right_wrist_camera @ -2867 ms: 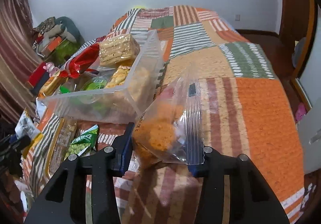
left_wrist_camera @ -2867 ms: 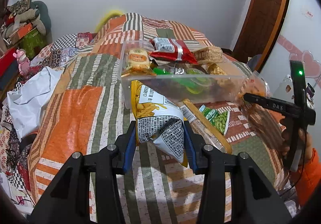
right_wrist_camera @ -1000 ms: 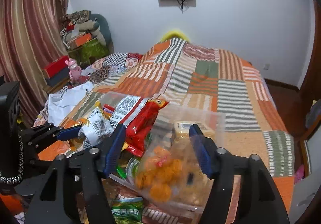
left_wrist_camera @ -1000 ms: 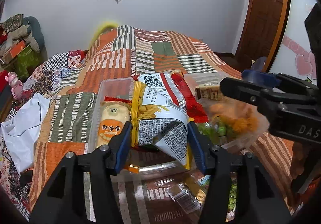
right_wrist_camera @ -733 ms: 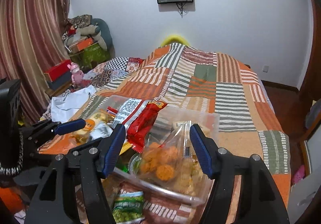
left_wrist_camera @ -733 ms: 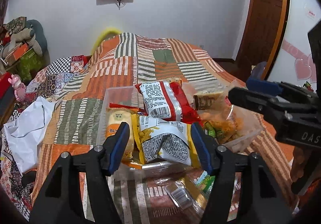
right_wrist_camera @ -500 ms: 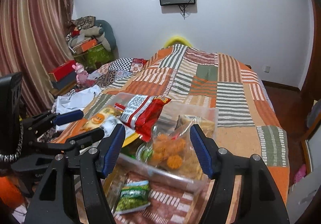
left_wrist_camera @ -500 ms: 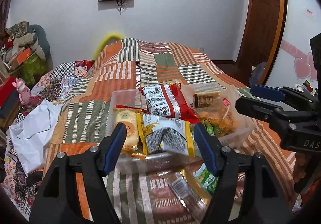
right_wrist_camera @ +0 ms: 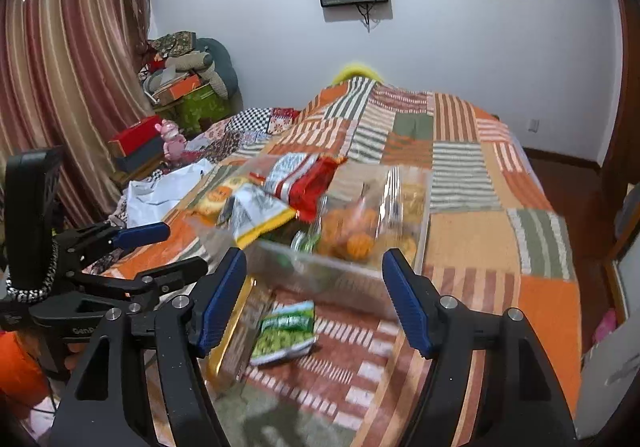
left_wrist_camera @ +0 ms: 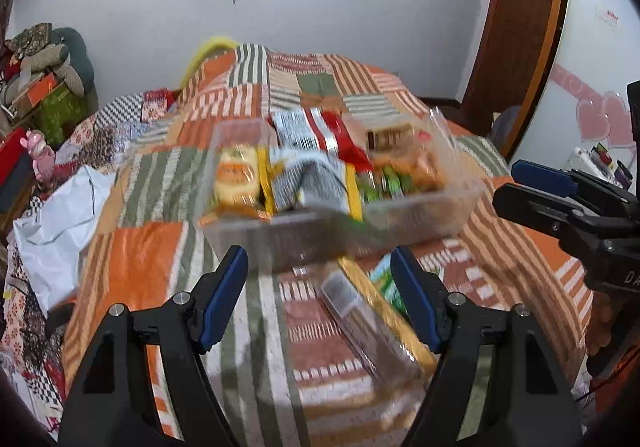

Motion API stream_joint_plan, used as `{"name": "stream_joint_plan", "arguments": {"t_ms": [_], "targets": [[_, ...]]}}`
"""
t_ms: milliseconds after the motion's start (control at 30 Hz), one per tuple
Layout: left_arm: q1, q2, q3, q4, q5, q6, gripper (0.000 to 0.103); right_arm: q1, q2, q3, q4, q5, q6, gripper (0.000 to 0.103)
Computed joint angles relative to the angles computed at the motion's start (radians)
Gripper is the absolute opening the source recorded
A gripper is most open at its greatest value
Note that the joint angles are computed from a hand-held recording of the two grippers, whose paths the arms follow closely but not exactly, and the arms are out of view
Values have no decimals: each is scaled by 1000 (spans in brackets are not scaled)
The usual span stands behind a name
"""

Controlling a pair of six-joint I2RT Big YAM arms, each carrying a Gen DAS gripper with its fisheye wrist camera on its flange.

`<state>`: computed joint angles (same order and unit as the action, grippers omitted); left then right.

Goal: Organize snacks
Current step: 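Grasp the long bread-stick pack with the left tool while the right tool grasps the green pea bag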

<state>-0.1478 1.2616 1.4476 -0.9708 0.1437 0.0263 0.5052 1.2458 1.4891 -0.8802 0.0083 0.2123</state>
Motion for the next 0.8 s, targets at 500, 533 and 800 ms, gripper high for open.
{"name": "stream_joint_plan", "arguments": {"t_ms": [500,533,800], "targets": [[-52,55,-59,-31,3,-44,74,-20,-34,-84,-36,-49,42,67],[-50,52,-63,-29,6,-41,74,-20,-34,-86,-37,-50,43,67],[7,19,-99,-41,31,-14,74,-3,-15,-81,-53,-58,37,67]]}}
